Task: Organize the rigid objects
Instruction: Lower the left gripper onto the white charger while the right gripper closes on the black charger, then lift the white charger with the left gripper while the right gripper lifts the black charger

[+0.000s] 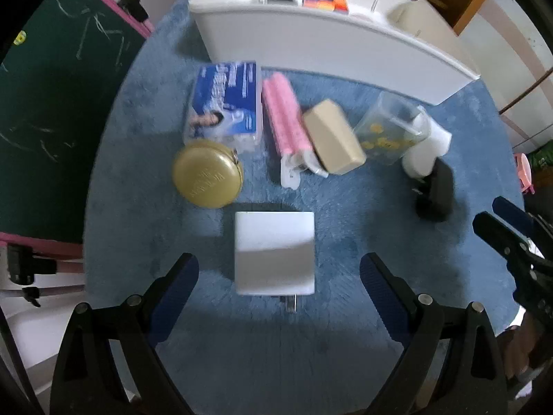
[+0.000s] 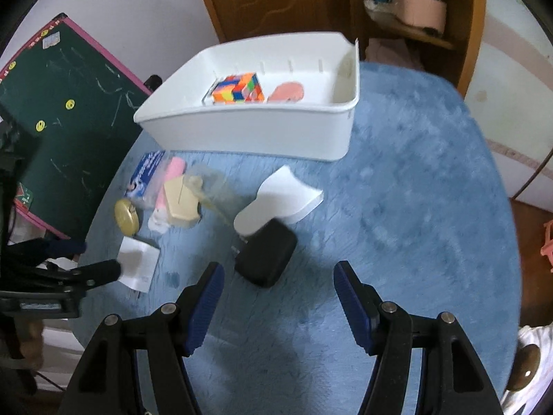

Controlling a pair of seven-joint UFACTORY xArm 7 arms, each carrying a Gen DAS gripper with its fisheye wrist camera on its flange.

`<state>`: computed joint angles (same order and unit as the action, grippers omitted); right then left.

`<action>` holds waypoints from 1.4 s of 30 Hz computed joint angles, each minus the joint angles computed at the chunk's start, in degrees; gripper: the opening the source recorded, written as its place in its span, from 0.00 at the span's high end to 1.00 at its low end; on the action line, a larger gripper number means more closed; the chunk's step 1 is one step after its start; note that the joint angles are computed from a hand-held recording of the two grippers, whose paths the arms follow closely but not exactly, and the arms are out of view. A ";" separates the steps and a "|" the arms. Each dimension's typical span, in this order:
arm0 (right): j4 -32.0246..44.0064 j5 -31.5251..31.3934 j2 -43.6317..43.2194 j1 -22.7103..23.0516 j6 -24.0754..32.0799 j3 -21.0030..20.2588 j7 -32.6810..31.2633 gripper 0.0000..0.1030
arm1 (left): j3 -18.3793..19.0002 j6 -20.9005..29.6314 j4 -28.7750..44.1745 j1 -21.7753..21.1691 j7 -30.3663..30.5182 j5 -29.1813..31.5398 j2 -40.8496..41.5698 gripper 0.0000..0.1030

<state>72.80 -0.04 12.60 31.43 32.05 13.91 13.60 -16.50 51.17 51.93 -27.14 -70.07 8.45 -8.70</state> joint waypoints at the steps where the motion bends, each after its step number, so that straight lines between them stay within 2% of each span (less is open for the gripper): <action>1: 0.20 0.59 0.55 -0.02 0.17 0.25 -0.21 0.35 | 0.13 -0.55 -0.27 0.02 0.31 -0.27 0.42 0.07; 5: 1.78 1.92 2.94 0.35 1.20 0.50 0.22 0.35 | 0.51 -1.83 -0.90 0.03 0.72 -0.72 1.85 0.07; 13: 7.13 -0.57 8.65 2.61 2.80 -0.34 1.91 0.35 | 1.39 -5.21 -3.46 0.13 1.84 -3.69 2.65 0.08; 19: 10.43 -3.83 12.02 4.70 4.12 -2.02 5.03 0.35 | 1.07 -4.81 -2.51 0.14 0.54 -1.03 4.08 0.07; 27: 11.43 -8.53 13.60 6.62 4.24 -3.37 7.73 0.35 | 0.76 -3.27 0.17 -1.34 -4.59 4.12 7.32 0.08; 28: 11.49 -9.00 13.69 6.78 4.15 -3.49 7.99 0.38 | 0.74 -3.35 0.11 -1.62 -4.97 4.64 7.38 0.08; 29: 11.55 -10.05 13.73 7.28 4.13 -3.98 8.74 0.46 | 0.72 -3.37 -0.12 -1.88 -5.30 5.02 7.05 0.11; 30: 11.71 -11.33 13.79 7.90 4.27 -4.54 9.72 0.49 | 0.68 -3.36 -0.41 -2.08 -5.78 5.46 6.63 0.16; 31: 11.69 -11.56 13.81 7.72 4.24 -4.37 9.52 0.49 | 0.56 -3.06 -0.72 -2.29 -6.24 5.61 5.90 0.19; 35: 11.12 -10.51 13.56 6.50 3.62 -3.39 8.22 0.50 | 0.03 -2.11 -0.97 -2.60 -8.46 5.91 4.31 0.43; 42: 7.66 -8.00 10.81 4.61 2.67 -2.23 5.83 0.50 | 0.12 -3.99 -2.91 -2.09 -8.74 1.92 2.33 0.44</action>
